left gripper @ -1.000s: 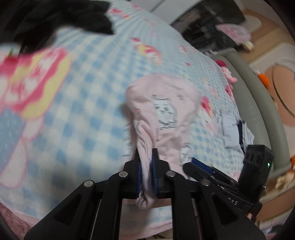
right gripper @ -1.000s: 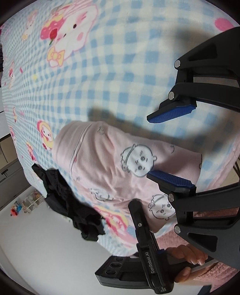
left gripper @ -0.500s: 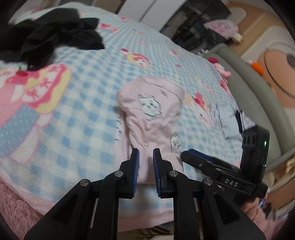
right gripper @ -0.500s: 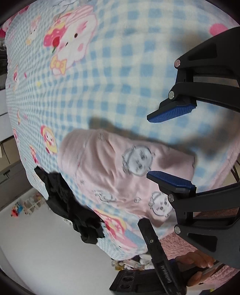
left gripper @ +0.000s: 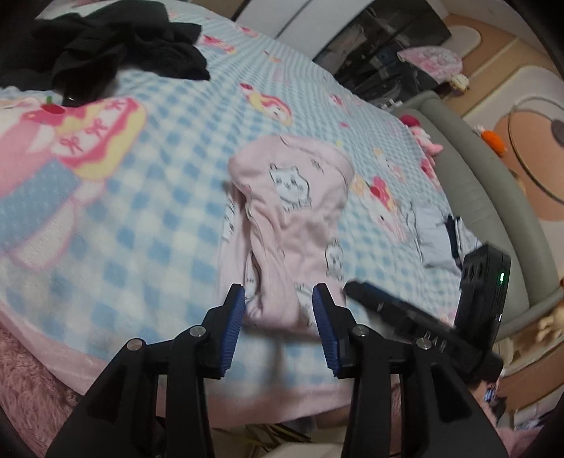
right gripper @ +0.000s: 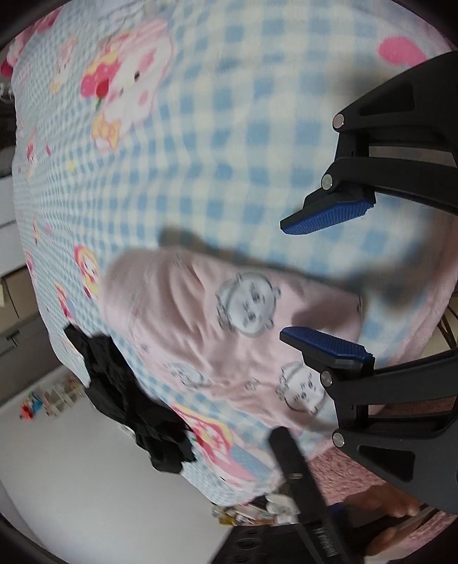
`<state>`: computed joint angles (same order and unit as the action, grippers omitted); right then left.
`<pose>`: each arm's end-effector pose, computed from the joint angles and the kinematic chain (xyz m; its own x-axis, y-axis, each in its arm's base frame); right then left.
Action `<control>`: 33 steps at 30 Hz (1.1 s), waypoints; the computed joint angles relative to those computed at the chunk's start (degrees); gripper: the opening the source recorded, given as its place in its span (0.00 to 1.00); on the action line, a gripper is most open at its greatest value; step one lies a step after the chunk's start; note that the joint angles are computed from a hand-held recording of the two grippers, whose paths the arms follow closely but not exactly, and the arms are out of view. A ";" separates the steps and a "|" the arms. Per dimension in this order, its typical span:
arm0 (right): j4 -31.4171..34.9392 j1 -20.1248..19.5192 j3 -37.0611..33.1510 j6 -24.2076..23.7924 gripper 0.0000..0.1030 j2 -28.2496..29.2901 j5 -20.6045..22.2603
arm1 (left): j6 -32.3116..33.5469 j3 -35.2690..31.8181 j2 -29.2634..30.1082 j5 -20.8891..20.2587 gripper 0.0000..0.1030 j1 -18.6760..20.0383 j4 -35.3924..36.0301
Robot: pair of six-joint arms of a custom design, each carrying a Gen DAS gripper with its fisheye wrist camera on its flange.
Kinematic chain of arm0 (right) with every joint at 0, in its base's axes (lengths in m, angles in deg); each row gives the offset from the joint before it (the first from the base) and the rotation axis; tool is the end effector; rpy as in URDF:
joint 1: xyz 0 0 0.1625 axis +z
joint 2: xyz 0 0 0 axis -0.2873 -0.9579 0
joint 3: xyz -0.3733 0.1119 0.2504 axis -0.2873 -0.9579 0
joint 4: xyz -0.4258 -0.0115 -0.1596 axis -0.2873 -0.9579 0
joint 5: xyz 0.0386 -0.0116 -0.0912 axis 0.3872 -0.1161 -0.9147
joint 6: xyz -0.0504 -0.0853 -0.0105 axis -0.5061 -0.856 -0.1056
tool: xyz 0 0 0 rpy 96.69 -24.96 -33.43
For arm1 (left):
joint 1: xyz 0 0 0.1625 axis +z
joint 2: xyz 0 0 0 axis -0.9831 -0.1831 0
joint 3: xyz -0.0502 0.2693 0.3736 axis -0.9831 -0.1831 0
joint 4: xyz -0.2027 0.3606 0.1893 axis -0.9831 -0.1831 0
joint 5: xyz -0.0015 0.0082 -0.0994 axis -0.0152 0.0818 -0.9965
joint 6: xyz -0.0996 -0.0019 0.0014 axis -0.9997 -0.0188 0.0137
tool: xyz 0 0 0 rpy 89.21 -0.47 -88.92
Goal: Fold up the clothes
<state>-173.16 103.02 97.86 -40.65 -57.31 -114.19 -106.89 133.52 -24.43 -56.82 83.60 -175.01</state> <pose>0.0964 -0.3363 0.1804 -0.8051 -0.5011 0.3172 -0.5659 0.8091 -0.1583 -0.2005 -0.2159 0.0819 -0.9563 -0.2190 -0.1939 -0.0243 0.7200 -0.6936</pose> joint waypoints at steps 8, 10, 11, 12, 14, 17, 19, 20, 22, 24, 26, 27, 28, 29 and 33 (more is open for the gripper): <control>0.13 -3.17 1.92 -0.70 0.55 -4.84 4.91 | -5.63 -4.03 -2.69 1.38 0.14 -2.15 18.30; 0.75 -2.90 2.30 -1.86 0.55 -4.61 4.90 | -8.11 -5.10 -3.68 -0.07 0.18 -1.08 24.17; 0.67 -2.45 2.46 -2.22 0.55 -3.99 4.43 | -8.37 -5.02 -3.90 -1.87 0.19 0.32 24.01; 0.58 -1.99 2.61 -2.56 0.55 -3.35 3.95 | -8.52 -4.33 -4.00 -3.28 0.27 1.50 22.41; 0.66 -1.67 2.84 -2.88 0.55 -2.37 3.41 | -15.04 -2.34 -7.52 -1.96 0.29 -1.83 24.33; 1.28 -1.45 3.27 -4.63 0.55 -2.75 4.00 | -20.10 -2.52 -9.93 1.88 0.29 -7.24 32.34; 0.92 -0.81 3.22 -5.74 0.55 -1.68 3.10 | -12.75 -4.01 -6.41 2.27 0.29 -5.08 27.51; 0.30 -0.15 3.00 -5.96 0.55 -0.20 1.69 | -7.04 -3.75 -4.77 2.44 0.29 -3.64 21.51; -2.15 -0.17 3.20 -6.36 0.55 2.23 -0.48 | -1.39 -4.76 0.36 1.06 0.29 -0.25 15.55; -3.07 -1.18 3.53 -6.84 0.55 2.71 -0.59 | 0.92 -6.98 4.67 -0.80 0.29 2.97 15.57; -2.13 -1.88 3.57 -7.43 0.55 1.46 -0.32 | -1.06 -7.96 4.75 -1.72 0.25 3.64 20.04; -2.39 -1.94 3.67 -7.79 0.55 1.04 -0.62 | -2.11 -8.43 4.75 -2.18 0.20 3.92 22.27; -3.04 -2.05 3.85 -8.33 0.55 0.69 -1.10 | -4.36 -9.04 4.17 -2.44 0.19 3.55 26.30; -3.18 -2.37 3.96 -8.69 0.55 0.07 -1.29 | -6.42 -9.53 3.63 -2.68 0.19 3.14 29.92; -2.00 -3.66 3.87 -7.94 0.51 -3.47 0.45 | -16.65 -2.82 -4.84 -1.18 0.29 -3.03 26.28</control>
